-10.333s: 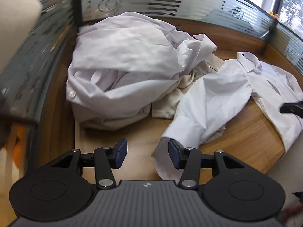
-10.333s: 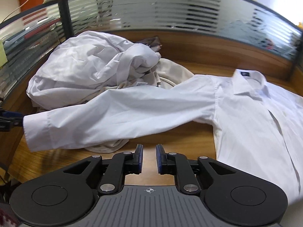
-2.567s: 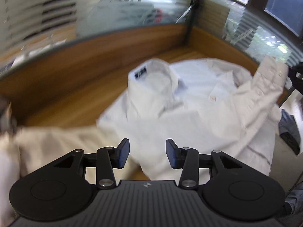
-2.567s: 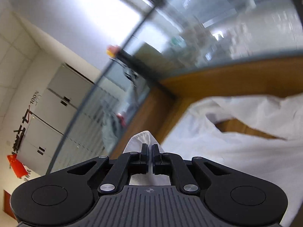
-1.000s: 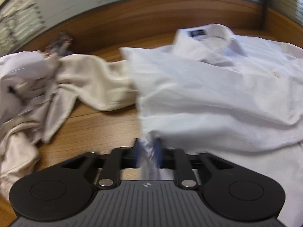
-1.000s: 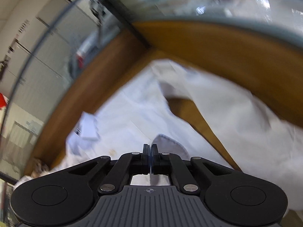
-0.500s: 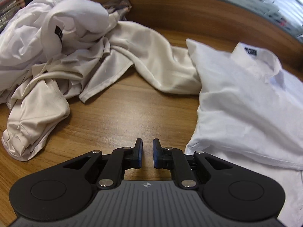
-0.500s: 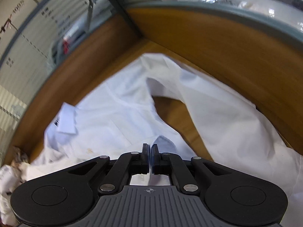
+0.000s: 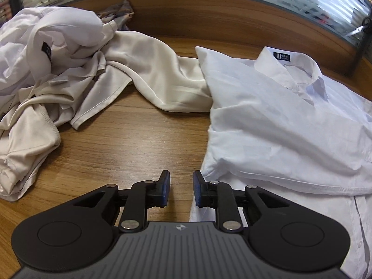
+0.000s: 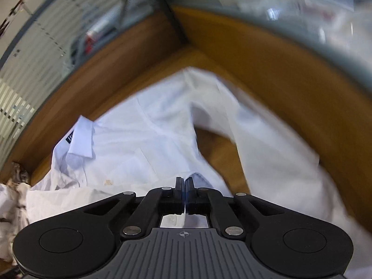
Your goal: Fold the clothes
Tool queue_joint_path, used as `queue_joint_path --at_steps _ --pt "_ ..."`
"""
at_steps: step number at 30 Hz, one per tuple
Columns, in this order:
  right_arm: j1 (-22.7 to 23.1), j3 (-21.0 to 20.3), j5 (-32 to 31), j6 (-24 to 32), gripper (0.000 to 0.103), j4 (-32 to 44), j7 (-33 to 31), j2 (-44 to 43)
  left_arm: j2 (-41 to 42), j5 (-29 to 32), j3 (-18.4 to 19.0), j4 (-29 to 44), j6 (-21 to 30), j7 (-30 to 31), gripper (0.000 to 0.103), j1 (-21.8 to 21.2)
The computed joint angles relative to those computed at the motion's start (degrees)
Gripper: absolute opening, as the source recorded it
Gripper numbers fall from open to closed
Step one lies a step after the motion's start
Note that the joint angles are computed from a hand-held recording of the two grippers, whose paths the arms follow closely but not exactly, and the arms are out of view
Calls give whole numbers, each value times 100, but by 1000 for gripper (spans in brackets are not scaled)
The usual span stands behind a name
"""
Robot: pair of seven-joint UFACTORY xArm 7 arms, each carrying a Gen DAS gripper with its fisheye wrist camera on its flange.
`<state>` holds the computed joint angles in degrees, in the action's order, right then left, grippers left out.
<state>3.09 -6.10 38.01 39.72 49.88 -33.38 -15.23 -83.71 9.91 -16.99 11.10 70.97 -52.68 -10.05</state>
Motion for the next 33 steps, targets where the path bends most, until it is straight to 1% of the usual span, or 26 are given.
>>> queue_joint_path --at_steps 1,2,3,4,6,7,8,10,11,13,16,17,18,22,24,25,26,27,29,33 --pt "20 51 -35 -132 3 -18 -43 -50 -4 -10 -20 8 22 -27 27 1" --pt "17 116 -220 -197 5 4 -19 8 -20 -18 -42 10 40 -48 27 -14" --pt "-2 160 -467 -113 7 75 39 118 -21 -17 -57 15 54 -50 28 -33" --pt "-48 230 -770 -52 7 134 187 195 -10 -14 -74 26 70 -45 29 -53" --pt "-80 347 -1133 -385 15 2 335 56 -19 11 -107 47 103 -30 34 -91" --pt "-43 365 -1236 -505 16 -21 302 -34 -35 14 -131 58 129 -42 35 -105" --pt "6 373 -1325 -611 19 -29 248 -122 -51 9 -152 65 150 -65 37 -120" --pt "45 438 -1477 -799 20 -22 115 -281 -100 -7 -184 59 181 -102 37 -168" --pt "265 280 -1405 -633 20 119 -61 -257 -115 -2 -203 57 189 -106 37 -193" --pt "531 124 -1070 -144 20 472 -489 -137 -137 23 -249 57 200 -102 37 -244" --pt "754 136 -543 467 21 929 -936 123 -195 40 -285 65 179 -94 39 -334" --pt "804 186 -373 638 21 1057 -1069 213 -222 41 -297 63 152 -87 44 -371" --pt "845 244 -213 801 21 1187 -1193 305 -220 40 -318 68 119 -74 47 -406" --pt "1022 592 296 1325 22 1616 -1632 680 -32 -20 -353 76 43 -109 47 -434" --pt "1106 793 456 1539 23 1859 -1754 910 98 5 -342 38 0 -103 46 -429" --pt "1150 894 533 1628 23 1973 -1807 1027 178 39 -321 18 -24 -64 42 -430" --pt "1195 994 606 1713 24 2093 -1859 1151 209 62 -284 -14 -56 -46 32 -430" --pt "1238 1091 650 1810 26 2215 -1874 1273 211 77 -240 -54 -92 -39 28 -429" --pt "1324 1278 705 1977 27 2442 -1883 1509 194 111 -177 -127 -166 -24 28 -416" --pt "1580 1666 595 1969 27 2911 -1861 2036 172 195 -182 -202 -298 -48 28 -358"
